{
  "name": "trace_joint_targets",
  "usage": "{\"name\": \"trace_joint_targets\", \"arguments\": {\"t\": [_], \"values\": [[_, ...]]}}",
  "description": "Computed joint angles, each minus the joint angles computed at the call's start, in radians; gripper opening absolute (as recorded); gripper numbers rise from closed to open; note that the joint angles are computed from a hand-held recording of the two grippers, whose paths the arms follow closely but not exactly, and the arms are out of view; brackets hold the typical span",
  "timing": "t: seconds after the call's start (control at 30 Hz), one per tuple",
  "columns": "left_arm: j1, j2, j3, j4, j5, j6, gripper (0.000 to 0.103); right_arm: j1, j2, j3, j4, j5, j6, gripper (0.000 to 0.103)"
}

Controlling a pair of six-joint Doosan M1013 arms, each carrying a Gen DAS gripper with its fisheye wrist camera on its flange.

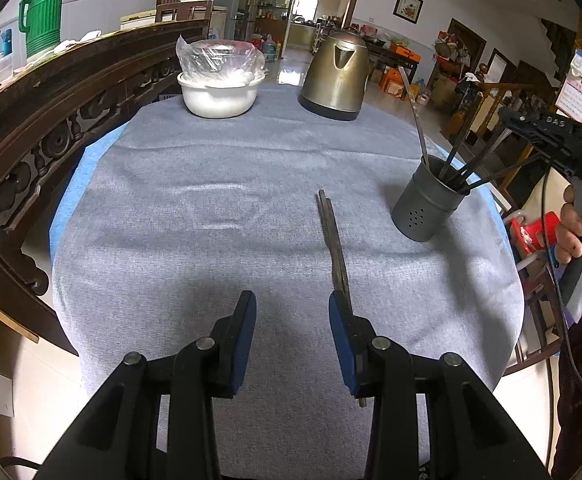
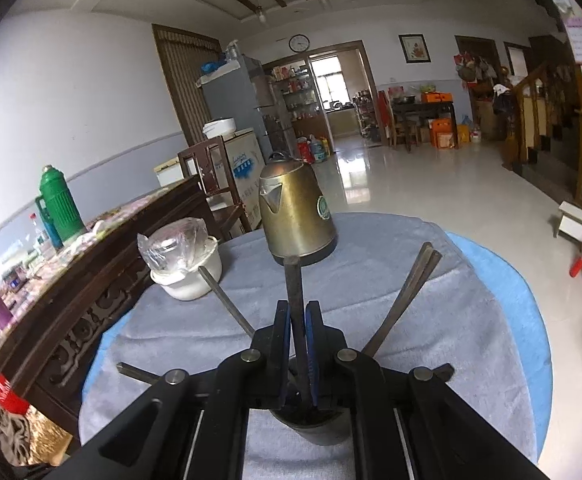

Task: Organize utensils
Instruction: 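Lower the chopstick into the grey cup and open the right tool, then move both open tools down toward the loose dark chopsticks on the cloth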

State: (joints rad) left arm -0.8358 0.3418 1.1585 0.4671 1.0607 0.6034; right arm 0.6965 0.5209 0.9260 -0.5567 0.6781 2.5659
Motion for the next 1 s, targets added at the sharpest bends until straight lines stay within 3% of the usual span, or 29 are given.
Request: {"name": "trace_joint_targets", "arguments": {"t": [0.43,0.53,0.73,0.83,0.87,0.9,0.93,0.97,1.0], "values": [[-0.004,0.008,-0.01,-0.006,0.002,0.015,0.038,-0.019,-0.072,0.107,-0.068,-0.117,0.178,0.01],[-0.003,0.009,-0.01,-0.01,0.006,0.016,0.038,-0.016,-0.09,0.137,-0.124,-0.139,0.245,0.01],[0.0,0.012,-0.013,-0.018,0.013,0.016,0.038,0.004,-0.147,0.23,-0.388,-0.189,0.514,0.012],[0.0,0.014,-0.014,-0.017,0.015,0.017,0.038,0.015,-0.175,0.274,-0.512,-0.198,0.63,0.021],[0.0,0.015,-0.015,-0.016,0.019,0.018,0.039,0.021,-0.187,0.294,-0.564,-0.196,0.68,0.031],[0.0,0.016,-0.016,-0.016,0.022,0.018,0.04,0.026,-0.196,0.31,-0.61,-0.191,0.723,0.05],[0.0,0.018,-0.017,-0.014,0.025,0.016,0.043,0.033,-0.206,0.327,-0.67,-0.183,0.78,0.062],[-0.001,0.019,-0.018,-0.011,0.03,0.013,0.044,0.042,-0.217,0.352,-0.76,-0.172,0.857,0.07],[-0.001,0.02,-0.018,-0.007,0.034,0.009,0.046,0.047,-0.226,0.369,-0.801,-0.169,0.884,0.07]]}}
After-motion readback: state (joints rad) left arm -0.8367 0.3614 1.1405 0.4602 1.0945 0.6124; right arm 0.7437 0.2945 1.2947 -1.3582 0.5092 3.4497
